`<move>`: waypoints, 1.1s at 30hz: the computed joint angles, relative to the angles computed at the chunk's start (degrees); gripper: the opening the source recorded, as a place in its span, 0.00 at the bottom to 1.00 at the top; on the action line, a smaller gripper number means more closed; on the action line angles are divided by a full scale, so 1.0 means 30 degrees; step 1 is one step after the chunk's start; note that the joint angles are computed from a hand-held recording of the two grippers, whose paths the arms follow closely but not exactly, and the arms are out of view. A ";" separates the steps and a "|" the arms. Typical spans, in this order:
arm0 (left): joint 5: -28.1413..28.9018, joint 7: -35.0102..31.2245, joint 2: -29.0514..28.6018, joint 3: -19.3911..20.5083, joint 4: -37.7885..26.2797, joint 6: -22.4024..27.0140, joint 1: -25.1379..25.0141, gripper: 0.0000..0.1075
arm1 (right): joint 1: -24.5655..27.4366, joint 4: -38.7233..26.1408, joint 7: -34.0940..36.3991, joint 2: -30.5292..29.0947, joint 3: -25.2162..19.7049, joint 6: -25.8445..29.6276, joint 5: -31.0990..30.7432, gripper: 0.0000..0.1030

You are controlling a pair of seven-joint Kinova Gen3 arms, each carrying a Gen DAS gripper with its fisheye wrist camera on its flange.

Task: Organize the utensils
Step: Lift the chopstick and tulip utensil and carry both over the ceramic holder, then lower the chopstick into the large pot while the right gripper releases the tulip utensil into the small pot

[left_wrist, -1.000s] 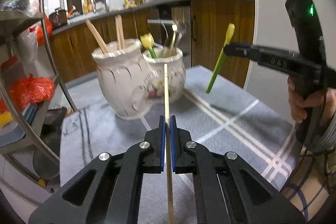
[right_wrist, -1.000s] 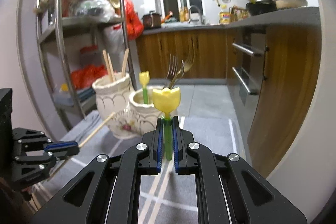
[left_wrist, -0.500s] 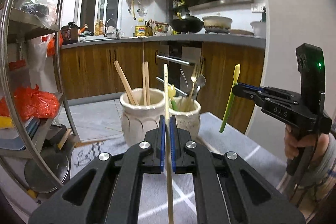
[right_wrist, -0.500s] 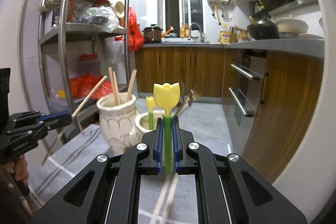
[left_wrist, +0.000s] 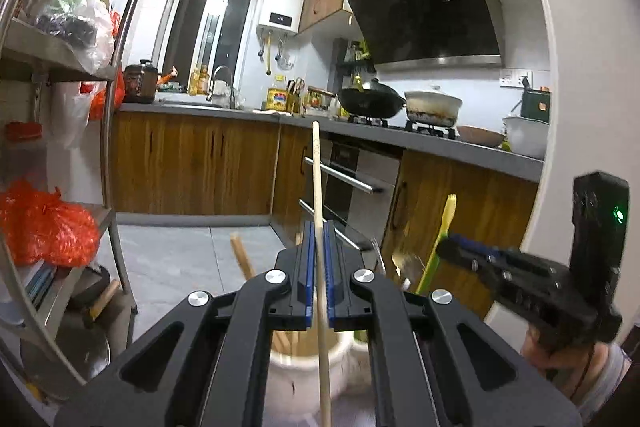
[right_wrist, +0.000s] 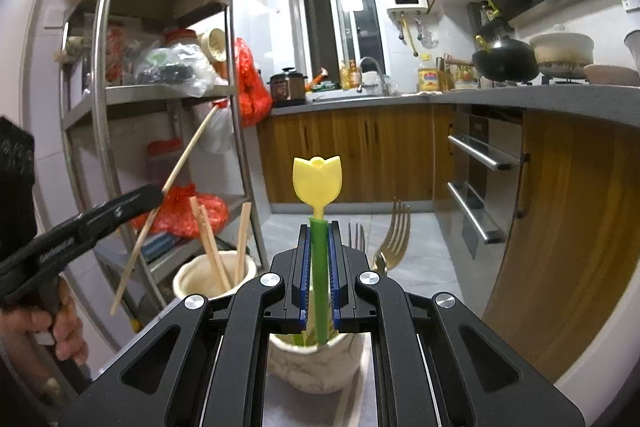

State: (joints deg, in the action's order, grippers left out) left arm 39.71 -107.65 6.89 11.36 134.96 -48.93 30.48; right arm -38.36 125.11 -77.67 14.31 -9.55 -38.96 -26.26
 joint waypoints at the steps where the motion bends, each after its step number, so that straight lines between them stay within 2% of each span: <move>1: -0.0059 -0.0112 0.0235 -0.0043 -0.0236 -0.0138 -0.0028 0.04 | -0.0002 -0.0130 0.0059 0.0118 0.0014 -0.0013 0.0058 0.09; 6: -0.0486 0.0063 0.1779 -0.0424 -0.1129 -0.1574 0.0004 0.04 | 0.0445 -0.0193 -0.1047 0.0569 -0.0179 -0.0715 0.1196 0.09; 9: -0.0065 -0.0136 0.2895 -0.0701 -0.1614 -0.2601 0.0363 0.04 | 0.0489 -0.0408 -0.1430 0.0902 -0.0091 -0.0602 0.1246 0.09; 11: 0.0357 -0.0553 0.3382 -0.0901 -0.1956 -0.2735 0.0540 0.04 | 0.0742 -0.0544 -0.1975 0.1104 -0.0126 -0.0339 0.1764 0.09; 14: 0.0442 -0.0913 0.3552 -0.1064 -0.2119 -0.2244 0.0548 0.04 | 0.1126 -0.0767 -0.2723 0.1373 -0.0195 0.0419 0.2883 0.02; 17: 0.0746 -0.1463 0.3281 -0.1102 -0.1741 -0.1982 0.0763 0.04 | 0.0895 -0.1020 -0.2604 0.1574 0.0048 0.1192 0.2928 0.02; 22: 0.1111 -0.1728 0.2376 -0.0985 -0.1141 -0.0300 0.0575 0.04 | 0.0902 -0.1495 -0.2861 0.1890 0.0305 0.2470 0.2999 0.02; 33: 0.2298 -0.3140 0.2074 -0.1126 -0.1099 0.1527 0.0643 0.04 | 0.0681 -0.0688 -0.3027 0.0894 0.0402 0.2263 0.2798 0.03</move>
